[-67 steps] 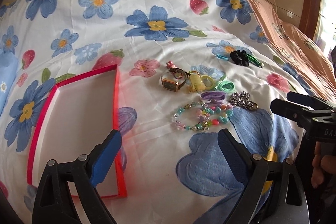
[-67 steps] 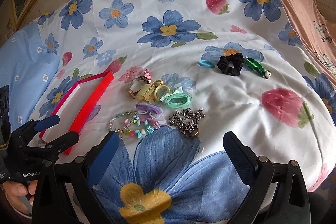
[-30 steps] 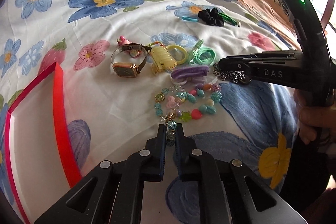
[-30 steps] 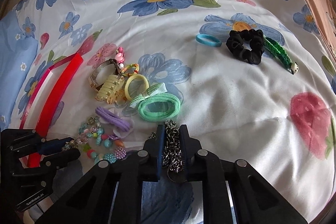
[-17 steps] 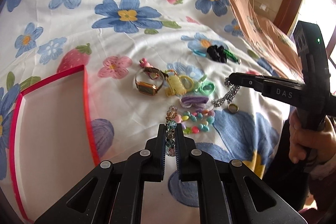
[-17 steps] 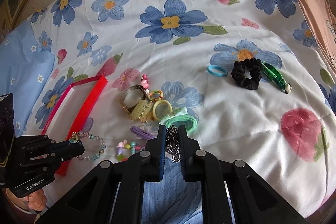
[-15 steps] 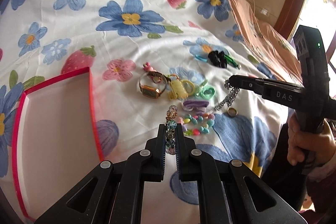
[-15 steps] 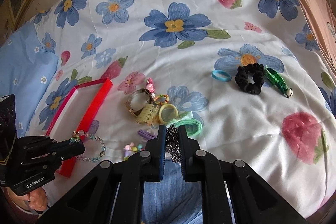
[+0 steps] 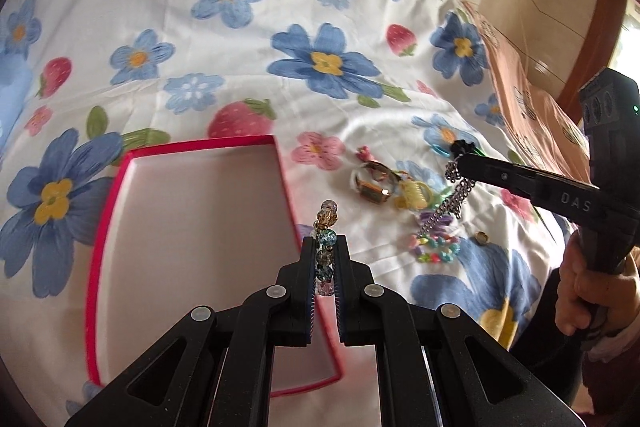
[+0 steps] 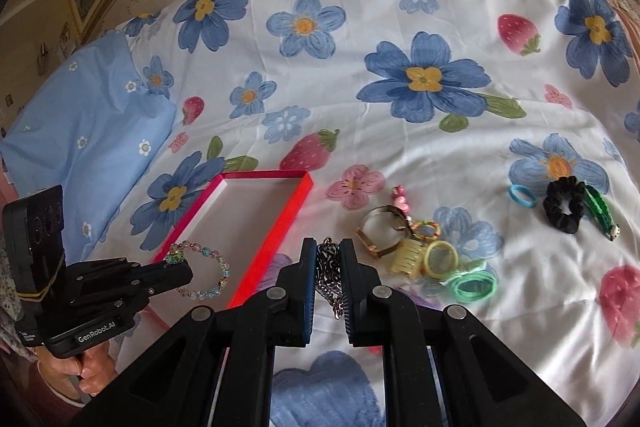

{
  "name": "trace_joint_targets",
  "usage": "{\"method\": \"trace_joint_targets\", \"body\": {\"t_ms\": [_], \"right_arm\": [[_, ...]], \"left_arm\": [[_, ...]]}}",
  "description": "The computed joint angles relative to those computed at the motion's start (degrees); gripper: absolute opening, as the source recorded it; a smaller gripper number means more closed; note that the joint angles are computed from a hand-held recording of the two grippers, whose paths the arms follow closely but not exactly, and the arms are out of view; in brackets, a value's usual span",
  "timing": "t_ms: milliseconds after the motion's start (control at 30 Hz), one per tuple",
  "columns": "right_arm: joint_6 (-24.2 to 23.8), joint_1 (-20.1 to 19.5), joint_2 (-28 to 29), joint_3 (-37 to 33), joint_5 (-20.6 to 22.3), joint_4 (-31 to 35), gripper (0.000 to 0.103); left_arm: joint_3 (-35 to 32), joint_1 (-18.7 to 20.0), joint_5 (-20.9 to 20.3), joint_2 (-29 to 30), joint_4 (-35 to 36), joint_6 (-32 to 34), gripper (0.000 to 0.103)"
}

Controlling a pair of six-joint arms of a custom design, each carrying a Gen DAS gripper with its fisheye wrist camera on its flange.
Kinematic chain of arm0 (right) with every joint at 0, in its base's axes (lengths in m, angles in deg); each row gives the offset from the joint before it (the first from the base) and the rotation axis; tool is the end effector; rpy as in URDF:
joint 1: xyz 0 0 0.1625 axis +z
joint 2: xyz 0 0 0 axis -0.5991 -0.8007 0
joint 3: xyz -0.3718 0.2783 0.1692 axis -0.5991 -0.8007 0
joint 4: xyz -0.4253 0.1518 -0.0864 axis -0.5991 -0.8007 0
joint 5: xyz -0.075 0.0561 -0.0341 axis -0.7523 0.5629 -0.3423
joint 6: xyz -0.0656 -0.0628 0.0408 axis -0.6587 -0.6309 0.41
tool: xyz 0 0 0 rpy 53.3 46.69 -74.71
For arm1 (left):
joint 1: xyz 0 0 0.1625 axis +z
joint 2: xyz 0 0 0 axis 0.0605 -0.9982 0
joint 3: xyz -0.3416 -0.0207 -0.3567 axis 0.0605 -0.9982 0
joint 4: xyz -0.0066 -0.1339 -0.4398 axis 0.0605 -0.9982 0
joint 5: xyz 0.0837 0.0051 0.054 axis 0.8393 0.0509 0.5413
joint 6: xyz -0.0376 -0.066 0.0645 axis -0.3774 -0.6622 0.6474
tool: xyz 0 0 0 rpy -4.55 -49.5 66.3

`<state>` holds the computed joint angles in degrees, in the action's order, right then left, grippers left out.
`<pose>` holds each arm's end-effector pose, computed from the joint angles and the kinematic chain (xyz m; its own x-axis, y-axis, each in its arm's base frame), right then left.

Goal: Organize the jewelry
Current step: 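Carry chain and bracelet into the red-rimmed box and open both tools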

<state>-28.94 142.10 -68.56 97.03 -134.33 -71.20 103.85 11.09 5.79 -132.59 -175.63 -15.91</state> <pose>0.2243 -0.4350 0.3264 -0.8610 -0.3422 0.3763 -0.4638 0.8319 -0.3047 -0.2814 -0.2841 0.1935 -0.8465 0.1720 -0.5039 0.4540 0.7277 -0.5141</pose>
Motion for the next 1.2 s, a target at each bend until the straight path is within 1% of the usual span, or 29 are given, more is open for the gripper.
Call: {"method": "trace_joint_targets", "body": {"t_ms": [100,233,400,500,600,667,833,967,1067,1133,1200], "right_arm": [[0.0,1.4,2.0,-0.2,1.7,-0.2,0.011],[0.5,3.0,4.8,-0.6,4.3,-0.4,0.011],[0.5,4.9,8.5,-1.4,7.3,-0.8,0.011],[0.8,5.7,10.9,-2.0,8.6,-1.2,0.011],[0.8,6.1,13.1,-2.4,9.3,-1.8,0.011],[0.9,6.3,14.6,-2.5,9.4,-2.3,0.011],[1.1,5.6,17.6,-2.4,8.7,-2.3,0.011],[1.0,4.6,19.4,-1.9,7.6,-1.8,0.011],[0.9,3.9,20.2,-1.4,6.6,-1.7,0.011],[0.9,3.7,20.8,-1.4,6.0,-1.2,0.011],[0.7,3.6,21.2,-1.3,5.4,-0.7,0.011]], "left_arm": [[0.4,-1.0,0.9,-3.8,6.6,-5.9,0.007],[0.9,-2.0,1.3,-8.3,13.7,-12.3,0.007],[0.8,-1.2,1.2,-11.6,18.9,-16.4,0.007],[1.4,0.5,0.7,-12.8,17.4,-16.0,0.007],[2.1,3.0,0.0,-13.1,13.4,-13.7,0.007],[2.5,5.1,-0.3,-12.6,10.4,-11.5,0.007],[3.6,9.8,-1.9,-11.6,4.3,-8.5,0.007],[3.8,12.3,-2.3,-10.9,3.3,-8.8,0.007],[3.4,13.9,-2.4,-10.0,4.2,-9.8,0.007],[2.9,14.4,-1.9,-9.0,5.5,-10.2,0.007],[2.7,14.1,-1.9,-8.1,6.0,-11.0,0.007]]}}
